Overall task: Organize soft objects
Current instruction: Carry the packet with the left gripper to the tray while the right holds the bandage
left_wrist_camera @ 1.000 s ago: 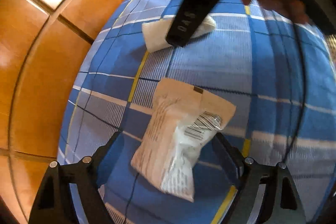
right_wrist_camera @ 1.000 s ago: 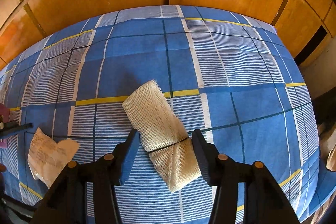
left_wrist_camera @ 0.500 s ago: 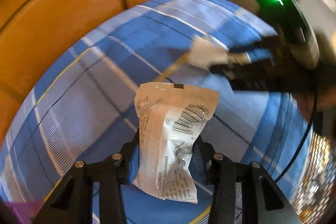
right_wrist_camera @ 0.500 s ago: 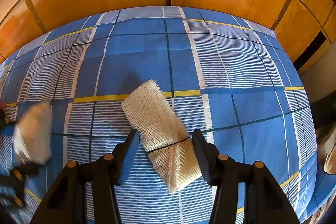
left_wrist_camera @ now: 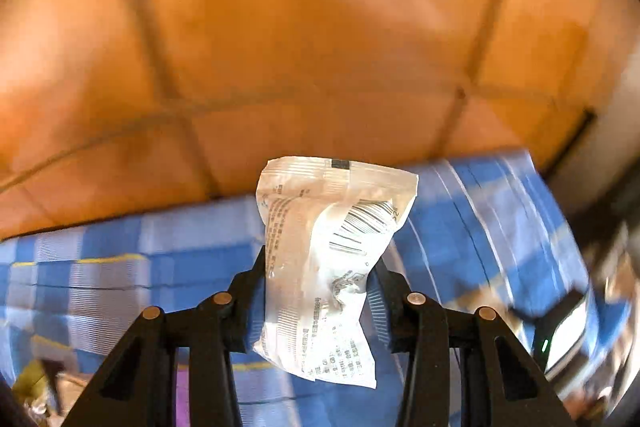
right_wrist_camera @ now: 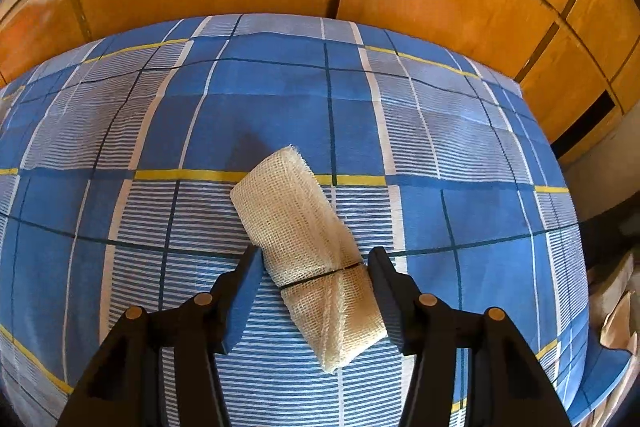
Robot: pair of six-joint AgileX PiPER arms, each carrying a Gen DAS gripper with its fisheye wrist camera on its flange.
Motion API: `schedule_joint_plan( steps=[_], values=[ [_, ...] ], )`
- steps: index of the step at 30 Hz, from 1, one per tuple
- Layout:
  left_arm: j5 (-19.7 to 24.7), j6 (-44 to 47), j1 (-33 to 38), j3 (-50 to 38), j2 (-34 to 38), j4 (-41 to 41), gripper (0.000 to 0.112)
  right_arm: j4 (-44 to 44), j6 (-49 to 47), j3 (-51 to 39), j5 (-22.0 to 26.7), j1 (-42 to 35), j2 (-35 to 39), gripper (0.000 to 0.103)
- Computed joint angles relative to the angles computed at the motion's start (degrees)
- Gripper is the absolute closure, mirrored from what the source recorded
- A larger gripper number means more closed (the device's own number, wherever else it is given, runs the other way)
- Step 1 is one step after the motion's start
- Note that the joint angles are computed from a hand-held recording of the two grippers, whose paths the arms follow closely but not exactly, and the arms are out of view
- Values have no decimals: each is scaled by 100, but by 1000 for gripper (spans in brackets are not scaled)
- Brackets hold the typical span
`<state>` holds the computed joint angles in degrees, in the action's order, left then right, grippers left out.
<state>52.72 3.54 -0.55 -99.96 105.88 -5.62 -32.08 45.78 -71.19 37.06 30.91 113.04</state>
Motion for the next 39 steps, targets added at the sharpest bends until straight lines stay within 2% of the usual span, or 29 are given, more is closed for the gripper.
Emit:
schedule_joint_plan(
  steps=[3, 7, 11, 15, 19, 21, 22, 25, 27, 31, 34, 37, 39],
  values=[
    [290, -179, 616, -720, 55, 213, 68, -231, 198, 57, 10, 78, -10, 48],
    [772, 12, 1699, -1693, 339, 244, 68, -491, 414, 133, -14, 147, -26, 48],
    [779, 466, 2745, -1953, 404, 206, 68, -631, 540, 204, -34, 188, -48, 48],
    [581, 1084, 3881, -1700, 364, -89, 68, -820, 774, 257, 28, 277, -25, 48],
    [221, 1803, 5051, -950, 247, -656, 68, -875, 902, 205, 160, 348, 42, 48],
    [-223, 2281, 5495, -247, 37, -898, 68, -829, 916, 176, 205, 336, 64, 48],
    [-411, 2618, 5765, 94, -61, -1103, 68, -798, 943, 114, 320, 369, 94, 49],
    [-539, 3531, 6521, 808, -211, -1891, 68, -769, 1013, -60, 589, 438, 198, 50],
    [-802, 4225, 6918, 1444, -424, -2347, 68, -704, 1017, -155, 752, 467, 240, 51],
    [-1050, 5746, 7713, 2374, -688, -3437, 68, -749, 1052, -503, 1376, 688, 459, 52],
    [-1077, 6717, 8193, 2759, -782, -4089, 68, -922, 1120, -879, 2019, 969, 749, 56],
    [-922, 7541, 8683, 3105, -886, -4610, 67, -900, 1150, -1225, 2539, 1167, 971, 58],
    [-779, 7953, 8941, 3223, -875, -4810, 67, -795, 1201, -1324, 2652, 1208, 999, 59]
  ],
)
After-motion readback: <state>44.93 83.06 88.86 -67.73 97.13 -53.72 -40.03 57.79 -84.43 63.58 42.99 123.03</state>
